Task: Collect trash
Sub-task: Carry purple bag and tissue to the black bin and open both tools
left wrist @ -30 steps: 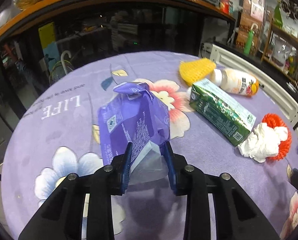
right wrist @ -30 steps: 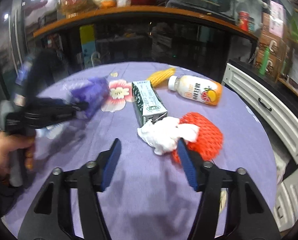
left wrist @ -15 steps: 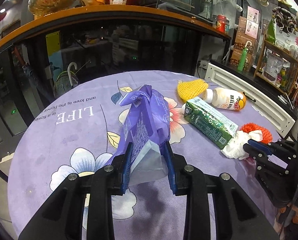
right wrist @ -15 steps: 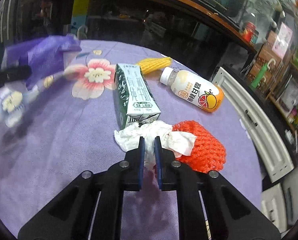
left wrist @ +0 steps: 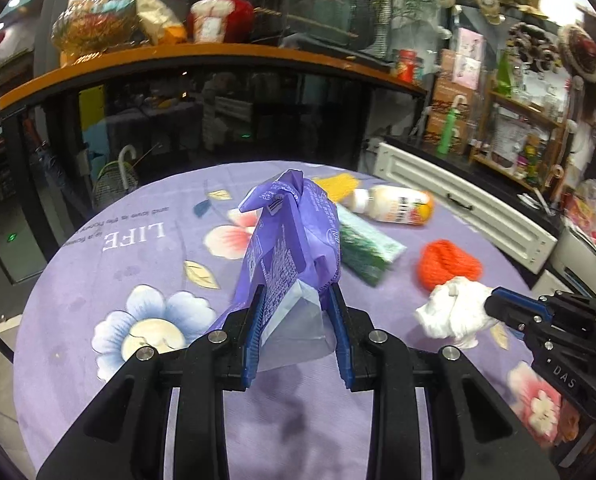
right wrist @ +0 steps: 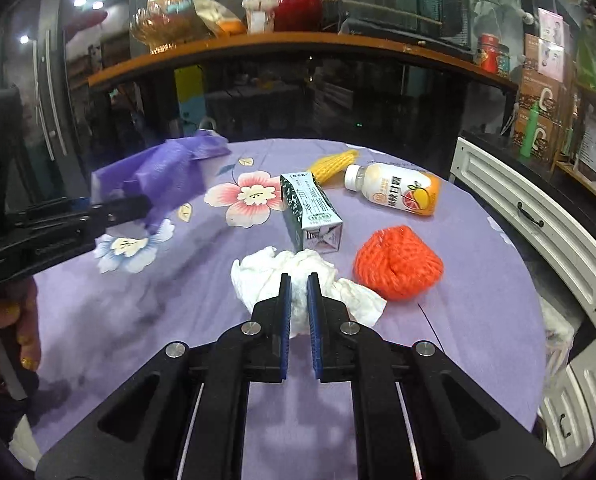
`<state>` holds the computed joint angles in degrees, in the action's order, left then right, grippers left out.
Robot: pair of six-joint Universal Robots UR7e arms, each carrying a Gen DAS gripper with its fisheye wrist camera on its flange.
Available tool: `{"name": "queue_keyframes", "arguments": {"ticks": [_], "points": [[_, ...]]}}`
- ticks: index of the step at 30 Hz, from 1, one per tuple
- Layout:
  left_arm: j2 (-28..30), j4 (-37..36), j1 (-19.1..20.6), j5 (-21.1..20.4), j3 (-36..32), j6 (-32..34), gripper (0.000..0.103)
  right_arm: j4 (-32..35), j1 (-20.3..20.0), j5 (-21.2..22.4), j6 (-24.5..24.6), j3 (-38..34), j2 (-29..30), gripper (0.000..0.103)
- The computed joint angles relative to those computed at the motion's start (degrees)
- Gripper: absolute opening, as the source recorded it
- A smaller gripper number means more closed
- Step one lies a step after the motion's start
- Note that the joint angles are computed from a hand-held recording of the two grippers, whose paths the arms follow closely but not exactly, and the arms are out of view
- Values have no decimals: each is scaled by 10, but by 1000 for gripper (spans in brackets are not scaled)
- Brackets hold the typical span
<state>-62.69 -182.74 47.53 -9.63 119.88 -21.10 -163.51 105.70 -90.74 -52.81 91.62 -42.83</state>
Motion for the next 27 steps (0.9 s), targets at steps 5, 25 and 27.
{"name": "queue_keyframes", "arguments": {"ticks": [5,25,27], "points": [[43,-34,-24,-38,-22,40,30,-11,-24,13,-1,48,-54,9],[268,-33,-42,-253,-243,191,30,-85,-184,-44,34,109,-186,9],[283,-14,-41,-275,-263,187,30,-89,-198,-57,36,104,-181,9]]}}
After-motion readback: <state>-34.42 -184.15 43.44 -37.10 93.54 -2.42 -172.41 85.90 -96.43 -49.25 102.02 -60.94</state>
